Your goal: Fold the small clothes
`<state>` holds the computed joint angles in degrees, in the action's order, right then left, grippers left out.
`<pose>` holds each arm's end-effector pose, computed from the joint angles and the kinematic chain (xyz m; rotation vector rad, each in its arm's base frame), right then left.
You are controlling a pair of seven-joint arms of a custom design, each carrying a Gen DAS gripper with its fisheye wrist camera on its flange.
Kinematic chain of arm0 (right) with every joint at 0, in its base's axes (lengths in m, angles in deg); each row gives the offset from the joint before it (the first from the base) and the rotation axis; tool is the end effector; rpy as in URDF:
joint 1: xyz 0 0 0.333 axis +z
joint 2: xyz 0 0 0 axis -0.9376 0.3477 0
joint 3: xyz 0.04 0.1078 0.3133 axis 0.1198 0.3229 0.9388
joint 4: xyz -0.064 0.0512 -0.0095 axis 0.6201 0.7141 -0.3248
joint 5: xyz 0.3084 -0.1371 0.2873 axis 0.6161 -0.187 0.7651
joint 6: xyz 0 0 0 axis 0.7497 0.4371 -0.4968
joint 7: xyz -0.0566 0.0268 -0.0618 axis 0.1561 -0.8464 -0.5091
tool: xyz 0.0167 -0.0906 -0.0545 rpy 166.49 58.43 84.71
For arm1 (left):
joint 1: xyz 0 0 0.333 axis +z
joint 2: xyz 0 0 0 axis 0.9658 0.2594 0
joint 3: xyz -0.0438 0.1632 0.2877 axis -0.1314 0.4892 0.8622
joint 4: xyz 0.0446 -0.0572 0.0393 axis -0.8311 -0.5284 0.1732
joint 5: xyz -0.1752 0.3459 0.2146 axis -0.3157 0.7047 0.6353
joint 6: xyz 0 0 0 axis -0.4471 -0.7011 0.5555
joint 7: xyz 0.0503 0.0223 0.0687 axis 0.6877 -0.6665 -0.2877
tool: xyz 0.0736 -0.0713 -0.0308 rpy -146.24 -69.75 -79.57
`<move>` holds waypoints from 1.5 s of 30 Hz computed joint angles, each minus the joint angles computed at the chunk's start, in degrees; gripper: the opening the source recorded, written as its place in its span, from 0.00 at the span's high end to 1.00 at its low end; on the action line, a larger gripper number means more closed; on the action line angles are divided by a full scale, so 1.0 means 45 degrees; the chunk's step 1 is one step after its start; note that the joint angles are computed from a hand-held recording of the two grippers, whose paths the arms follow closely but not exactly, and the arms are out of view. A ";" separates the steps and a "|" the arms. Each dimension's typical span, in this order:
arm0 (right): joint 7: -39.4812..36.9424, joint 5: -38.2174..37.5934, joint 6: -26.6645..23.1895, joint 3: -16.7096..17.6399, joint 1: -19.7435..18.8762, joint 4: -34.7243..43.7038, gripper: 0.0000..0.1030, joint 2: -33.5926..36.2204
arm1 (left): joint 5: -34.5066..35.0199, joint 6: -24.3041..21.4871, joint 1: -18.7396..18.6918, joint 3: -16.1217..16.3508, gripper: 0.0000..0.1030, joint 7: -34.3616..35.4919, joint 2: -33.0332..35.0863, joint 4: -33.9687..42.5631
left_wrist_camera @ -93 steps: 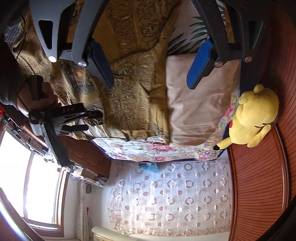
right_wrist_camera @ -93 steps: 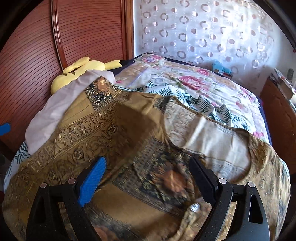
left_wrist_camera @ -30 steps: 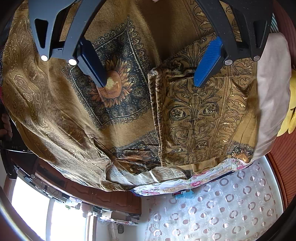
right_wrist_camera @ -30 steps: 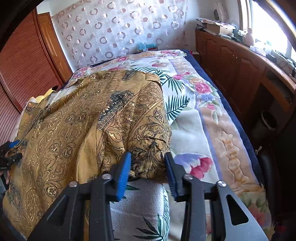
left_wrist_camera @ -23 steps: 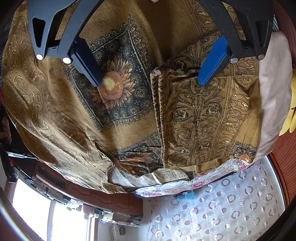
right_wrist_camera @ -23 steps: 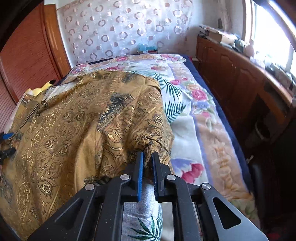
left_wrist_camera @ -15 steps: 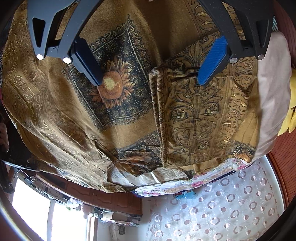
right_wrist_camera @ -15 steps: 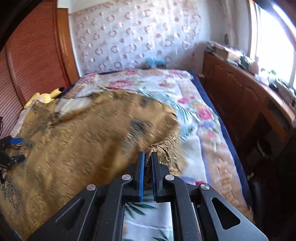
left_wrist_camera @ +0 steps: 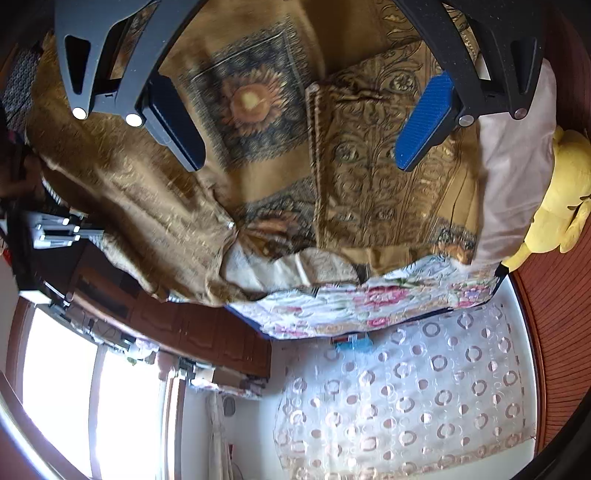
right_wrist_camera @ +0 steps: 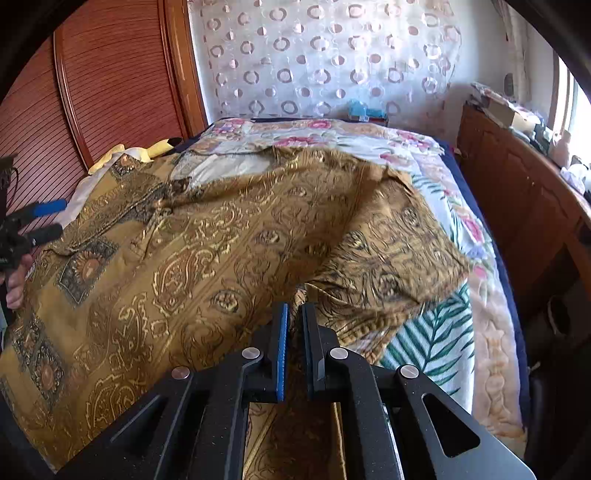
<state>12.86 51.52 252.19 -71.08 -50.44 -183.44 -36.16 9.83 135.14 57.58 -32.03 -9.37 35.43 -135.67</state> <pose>0.5091 0.1347 0.4777 -1.9939 1.3025 -0.5338 0.5578 -0.3551 0.4891 -1.5333 1.9520 -0.9377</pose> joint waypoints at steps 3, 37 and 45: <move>0.0185 -0.0128 -0.0071 0.0041 -0.0120 0.0000 0.86 -0.0001 | 0.0413 0.0154 -0.0082 0.0046 0.00 -0.0500 0.0018 0.0106; 0.6274 -0.5364 -0.0060 0.0972 -0.2531 0.1980 0.84 0.2105 | -0.0021 0.0651 -0.0234 -0.0093 0.00 -0.0532 -0.0007 -0.0244; 0.3106 -0.2009 0.0138 0.0272 -0.1395 0.2357 0.95 0.2133 | 0.0058 0.0755 -0.0160 -0.0036 0.00 -0.0776 -0.0161 -0.0470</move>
<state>26.84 42.48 252.81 -69.86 -56.72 -172.83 -26.57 10.09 138.54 56.86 -32.19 -12.87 34.71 -137.79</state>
